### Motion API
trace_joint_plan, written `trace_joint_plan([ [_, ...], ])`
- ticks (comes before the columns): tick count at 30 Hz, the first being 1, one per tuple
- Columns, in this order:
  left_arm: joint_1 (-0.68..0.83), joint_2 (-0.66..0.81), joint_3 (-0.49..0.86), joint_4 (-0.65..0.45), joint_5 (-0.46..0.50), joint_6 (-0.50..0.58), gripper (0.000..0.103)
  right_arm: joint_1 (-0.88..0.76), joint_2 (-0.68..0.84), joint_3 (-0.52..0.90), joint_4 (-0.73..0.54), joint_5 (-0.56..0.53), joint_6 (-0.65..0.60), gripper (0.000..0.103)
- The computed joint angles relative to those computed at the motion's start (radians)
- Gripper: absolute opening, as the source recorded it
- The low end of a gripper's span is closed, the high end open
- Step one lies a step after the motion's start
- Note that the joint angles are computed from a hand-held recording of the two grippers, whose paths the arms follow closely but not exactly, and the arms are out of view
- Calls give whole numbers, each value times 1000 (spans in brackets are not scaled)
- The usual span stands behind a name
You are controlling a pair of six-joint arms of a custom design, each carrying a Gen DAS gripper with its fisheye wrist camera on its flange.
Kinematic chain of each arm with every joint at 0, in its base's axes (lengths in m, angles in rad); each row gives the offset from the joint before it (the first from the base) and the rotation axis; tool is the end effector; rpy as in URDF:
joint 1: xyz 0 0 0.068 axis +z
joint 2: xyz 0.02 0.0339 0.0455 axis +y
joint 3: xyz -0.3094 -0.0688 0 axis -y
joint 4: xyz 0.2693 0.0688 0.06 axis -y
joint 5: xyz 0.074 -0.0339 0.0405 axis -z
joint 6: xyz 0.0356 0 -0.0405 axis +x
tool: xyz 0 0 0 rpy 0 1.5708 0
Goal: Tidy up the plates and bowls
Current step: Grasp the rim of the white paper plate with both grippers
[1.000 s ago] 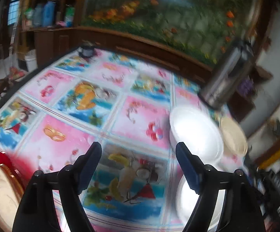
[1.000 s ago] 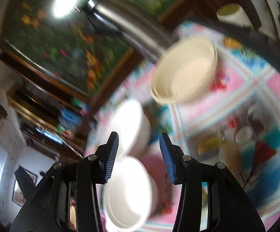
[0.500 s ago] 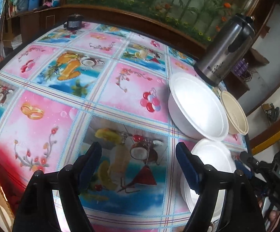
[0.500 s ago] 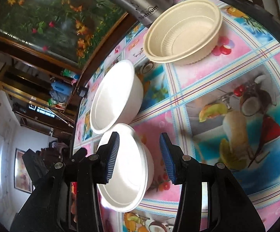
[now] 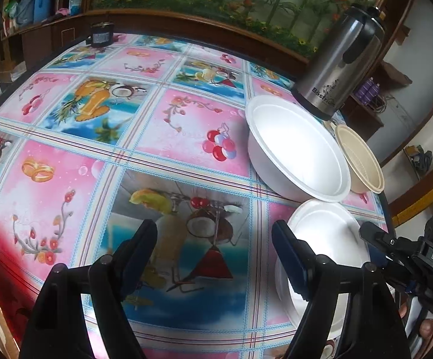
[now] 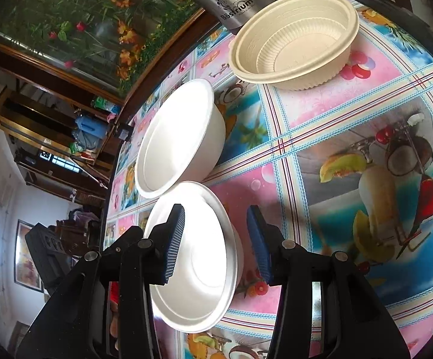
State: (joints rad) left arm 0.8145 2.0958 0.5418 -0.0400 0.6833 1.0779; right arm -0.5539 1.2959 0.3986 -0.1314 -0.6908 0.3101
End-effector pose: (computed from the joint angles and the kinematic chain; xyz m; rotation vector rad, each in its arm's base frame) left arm 0.1791 0.1571 0.0114 0.3238 2.5243 -0.5532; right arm 0.1848 -0.0876 0.1513 0.7931 2.2980 0.7822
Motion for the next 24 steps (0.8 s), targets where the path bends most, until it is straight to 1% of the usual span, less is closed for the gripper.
trace_joint_plan([
  [3,7,22,55,-90,9,-3,79,1,4,2,1,5,2,44],
  [6,-13,56,104,-163,-23,-13,80,11,-1,10,-8,15,3,44],
  [9,-22,124,201,-318,-41,-10,80,16,-4,8,-14,24,-7,44],
  [10,-15,154,246,-397,-29,2,80,16,-2,9,-15,23,-7,44],
  [13,0,195,310,-524,5,25,80,10,5,7,-10,19,-6,44],
  [15,1,212,334,-584,16,49,80,7,6,4,-8,19,-4,44],
  [16,-4,221,341,-607,12,64,80,2,8,5,-11,15,-6,44],
  [19,-22,214,320,-582,-5,57,80,-5,3,7,-25,10,-19,44],
  [20,-23,212,322,-592,-5,59,80,-10,0,7,-32,5,-25,44],
  [22,-22,204,315,-603,-2,78,80,-13,-9,8,-38,-5,-26,44],
  [24,-34,186,288,-587,-2,102,80,-12,-23,8,-53,-2,-37,44],
])
